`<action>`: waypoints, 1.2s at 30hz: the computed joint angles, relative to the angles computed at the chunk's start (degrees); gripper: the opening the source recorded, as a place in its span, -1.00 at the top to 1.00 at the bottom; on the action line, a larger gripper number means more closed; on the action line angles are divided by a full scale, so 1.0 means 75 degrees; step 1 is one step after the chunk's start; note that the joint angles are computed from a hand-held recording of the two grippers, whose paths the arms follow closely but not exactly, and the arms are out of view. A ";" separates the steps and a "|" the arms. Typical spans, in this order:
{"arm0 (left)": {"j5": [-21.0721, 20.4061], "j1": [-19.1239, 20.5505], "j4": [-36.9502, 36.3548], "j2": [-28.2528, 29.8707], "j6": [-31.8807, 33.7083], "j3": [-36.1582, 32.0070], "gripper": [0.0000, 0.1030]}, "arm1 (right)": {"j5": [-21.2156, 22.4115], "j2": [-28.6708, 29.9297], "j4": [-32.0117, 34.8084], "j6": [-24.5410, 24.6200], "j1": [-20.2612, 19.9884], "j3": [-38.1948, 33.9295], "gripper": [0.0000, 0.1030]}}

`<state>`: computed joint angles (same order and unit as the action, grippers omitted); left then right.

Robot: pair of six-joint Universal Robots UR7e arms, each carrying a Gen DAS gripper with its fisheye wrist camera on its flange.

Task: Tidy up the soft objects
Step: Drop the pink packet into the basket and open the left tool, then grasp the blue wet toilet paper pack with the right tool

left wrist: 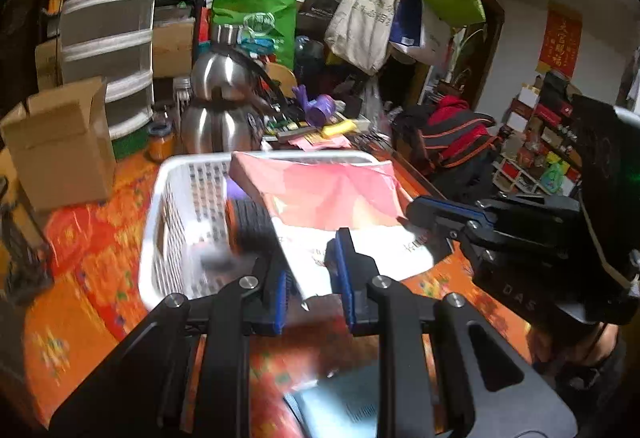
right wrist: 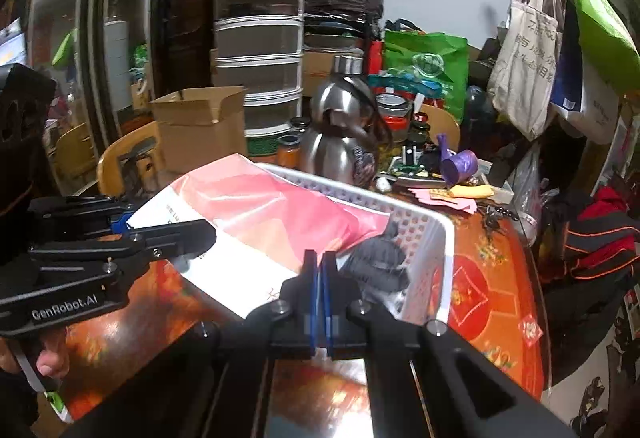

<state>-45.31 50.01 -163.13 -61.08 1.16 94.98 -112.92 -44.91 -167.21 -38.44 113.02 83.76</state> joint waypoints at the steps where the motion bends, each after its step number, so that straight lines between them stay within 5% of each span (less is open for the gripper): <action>1: 0.0010 0.0077 0.0194 0.0171 0.0060 -0.0329 0.63 | -0.0069 0.0148 0.0136 0.0033 -0.0022 -0.0258 0.98; 12: -0.0036 0.1005 0.1116 0.1782 0.0374 -0.2711 0.63 | -0.0649 0.1639 0.0876 0.0141 -0.0286 -0.2310 0.98; 19: -0.0147 0.1232 0.1051 0.1946 0.0332 -0.2765 0.60 | -0.0578 0.1744 0.0757 -0.0027 -0.0392 -0.2305 0.98; 21: -0.0037 0.1245 0.0891 0.1966 0.0406 -0.2712 0.44 | -0.0520 0.1695 0.0796 0.0065 -0.0409 -0.2255 0.95; 23: 0.0324 0.1186 0.0743 0.1978 0.0521 -0.2588 -0.11 | -0.0499 0.1638 0.0845 0.0212 -0.0430 -0.2213 0.89; 25: 0.0783 0.1130 0.0237 0.2068 0.0902 -0.2487 -0.45 | -0.0478 0.1563 0.0777 0.0318 -0.0456 -0.2135 0.51; 26: 0.0848 0.1110 0.0067 0.2049 0.0980 -0.2406 -0.54 | -0.0499 0.1524 0.0765 0.0404 -0.0464 -0.2098 -0.03; 27: 0.0867 0.1098 -0.0075 0.2016 0.1024 -0.2337 -0.56 | -0.0546 0.1483 0.0670 0.0424 -0.0464 -0.2028 -0.28; 36: 0.0837 0.1094 -0.0099 0.1604 0.0644 -0.1877 -0.63 | -0.0652 0.1215 0.0296 0.0375 -0.0439 -0.1624 -0.38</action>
<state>-39.03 58.21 -163.87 -49.05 5.99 80.91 -117.81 -35.80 -164.98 -35.63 109.73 71.58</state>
